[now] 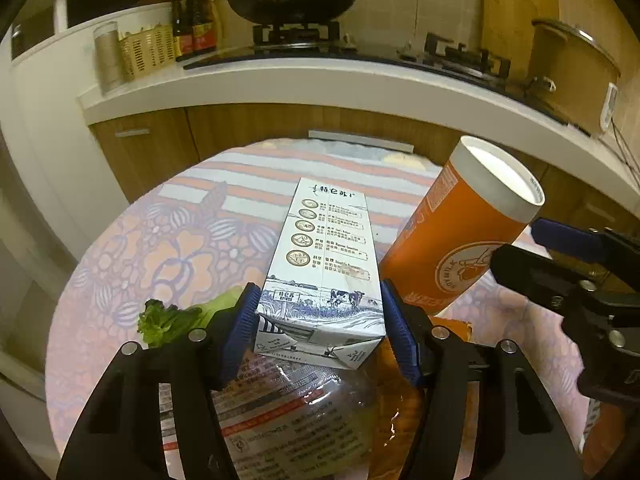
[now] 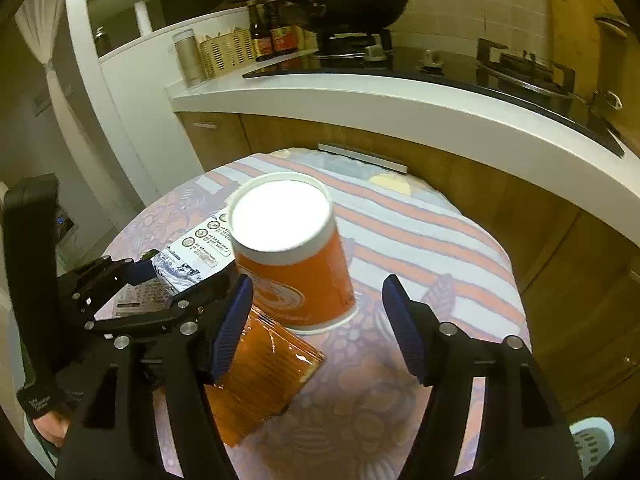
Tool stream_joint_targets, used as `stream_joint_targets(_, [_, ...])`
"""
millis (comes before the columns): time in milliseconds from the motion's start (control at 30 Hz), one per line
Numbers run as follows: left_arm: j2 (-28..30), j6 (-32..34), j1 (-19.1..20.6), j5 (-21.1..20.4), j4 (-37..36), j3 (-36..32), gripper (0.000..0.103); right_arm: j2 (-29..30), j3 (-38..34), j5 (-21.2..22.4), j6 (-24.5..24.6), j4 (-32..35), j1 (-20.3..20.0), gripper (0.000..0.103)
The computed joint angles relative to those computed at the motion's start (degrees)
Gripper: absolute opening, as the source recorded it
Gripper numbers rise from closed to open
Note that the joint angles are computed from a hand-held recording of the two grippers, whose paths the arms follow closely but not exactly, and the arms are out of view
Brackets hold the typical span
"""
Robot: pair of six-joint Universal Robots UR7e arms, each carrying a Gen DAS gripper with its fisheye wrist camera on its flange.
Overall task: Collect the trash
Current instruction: 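Grasp the milk carton with the left gripper while the right gripper grasps the orange paper cup, then carry the carton and cup over the blue basket and release both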
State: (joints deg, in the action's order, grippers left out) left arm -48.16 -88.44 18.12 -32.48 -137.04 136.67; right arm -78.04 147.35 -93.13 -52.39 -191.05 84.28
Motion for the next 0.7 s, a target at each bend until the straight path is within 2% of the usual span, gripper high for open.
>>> stream_joint_targets(200, [-3.5, -8.1, -2.3, 0.6, 0.2, 4.0, 0.057, 5.3, -2.3, -1.3, 1.3, -2.9, 2.7, 0.077])
stream_joint_targets(367, [-4.9, -11.2, -2.8, 0.7, 0.7, 5.6, 0.057, 10.1, -5.2, -2.2, 3.5, -3.1, 4.0, 0.078])
stream_joint_targets(433, [-5.0, -11.9, -3.2, 0.9, 0.4, 6.0, 0.057, 10.6, -5.4, -1.8, 4.0, -3.0, 3.9, 0.072])
stream_joint_targets(467, [-5.2, -12.4, -3.5, 1.0, 0.8, 6.1, 0.057, 10.7, -5.3, -2.0, 4.0, -3.2, 3.9, 0.068])
stream_joint_targets(600, [-6.0, -15.1, -5.7, 1.5, 2.1, 6.6, 0.057, 8.3, -3.1, 0.7, 3.1, -5.8, 2.7, 0.067])
stream_joint_targets(700, [-6.6, -16.7, -7.5, 2.0, 3.8, 6.4, 0.057, 3.8, -1.5, 3.3, 3.2, -5.6, 1.5, 0.067])
